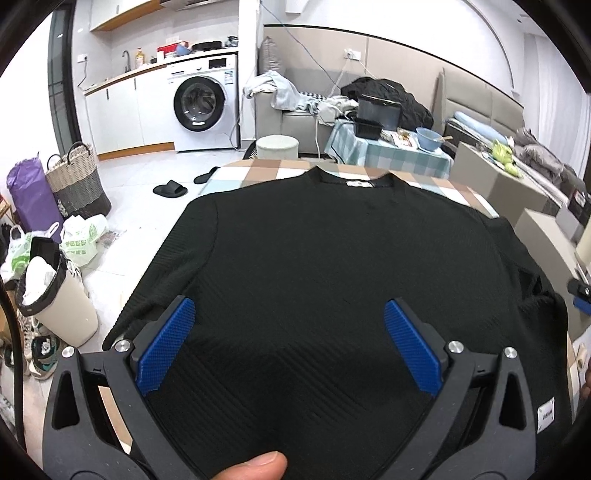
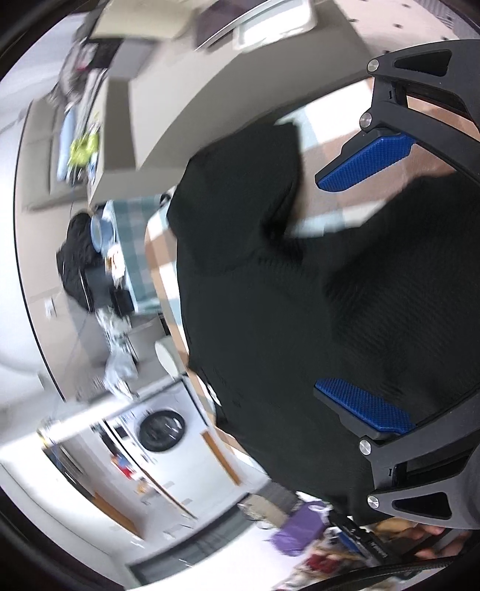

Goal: Fold small clothes

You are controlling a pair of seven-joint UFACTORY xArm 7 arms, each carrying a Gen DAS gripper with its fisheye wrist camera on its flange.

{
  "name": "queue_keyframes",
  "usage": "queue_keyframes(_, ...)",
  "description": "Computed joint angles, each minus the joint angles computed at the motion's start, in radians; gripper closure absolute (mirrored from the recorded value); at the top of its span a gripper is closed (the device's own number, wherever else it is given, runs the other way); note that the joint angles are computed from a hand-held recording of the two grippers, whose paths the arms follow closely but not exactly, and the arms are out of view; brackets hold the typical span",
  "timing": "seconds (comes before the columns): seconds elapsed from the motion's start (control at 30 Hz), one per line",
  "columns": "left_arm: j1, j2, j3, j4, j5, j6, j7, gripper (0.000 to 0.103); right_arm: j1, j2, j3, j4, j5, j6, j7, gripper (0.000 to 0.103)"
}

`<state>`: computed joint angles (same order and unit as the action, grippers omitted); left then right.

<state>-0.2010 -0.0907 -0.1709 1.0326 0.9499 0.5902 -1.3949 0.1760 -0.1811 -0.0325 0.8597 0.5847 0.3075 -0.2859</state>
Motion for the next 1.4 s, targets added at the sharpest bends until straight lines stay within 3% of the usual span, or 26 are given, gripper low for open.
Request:
queue_keyframes(0.17, 0.018, 0.021, 0.020, 0.003, 0.014, -0.022, -0.018, 0.001, -0.051, 0.008, -0.044, -0.007, 0.031, 0.029, 0.042, 0.008)
queue_keyframes(0.33, 0.022, 0.045, 0.034, 0.013, 0.030, -0.032, -0.025, 0.001, -0.081, 0.084, -0.087, 0.059, 0.261, 0.113, -0.034, 0.022)
queue_keyframes(0.43, 0.020, 0.062, 0.044, 0.022, 0.027, -0.031, -0.023, 0.001, -0.130, 0.163, -0.074, 0.125, 0.320, 0.165, -0.004, 0.033)
queue_keyframes(0.73, 0.028, 0.078, 0.068, 0.011, 0.024, -0.041, -0.026, 0.001, -0.211, 0.230, 0.006, 0.168, 0.029, 0.082, 0.294, 0.043)
queue_keyframes(0.87, 0.027, 0.087, 0.076, 0.012, 0.033, -0.047, -0.026, 0.001, -0.224, 0.243, 0.019, 0.178, -0.036, 0.072, 0.321, 0.050)
queue_keyframes(0.97, 0.026, 0.092, 0.080, 0.013, 0.033, -0.053, -0.026, 0.001, -0.223, 0.248, 0.025, 0.183, -0.105, 0.069, 0.369, 0.063)
queue_keyframes(1.03, 0.026, 0.098, 0.083, 0.014, 0.033, -0.060, -0.024, 0.001, -0.215, 0.259, 0.022, 0.189, -0.199, 0.061, 0.429, 0.080)
queue_keyframes(1.17, 0.026, 0.107, 0.089, 0.017, 0.047, -0.069, -0.033, 0.001, -0.217, 0.285, 0.016, 0.209, -0.286, 0.040, 0.512, 0.089)
queue_keyframes(1.3, 0.024, 0.100, 0.091, 0.011, 0.048, -0.060, -0.034, 0.001, -0.225, 0.268, 0.018, 0.206, -0.324, -0.008, 0.546, 0.091)
queue_keyframes(1.4, 0.024, 0.085, 0.088, -0.003, 0.056, -0.066, -0.053, 0.001, -0.232, 0.267, 0.058, 0.246, -0.208, -0.047, 0.436, 0.091)
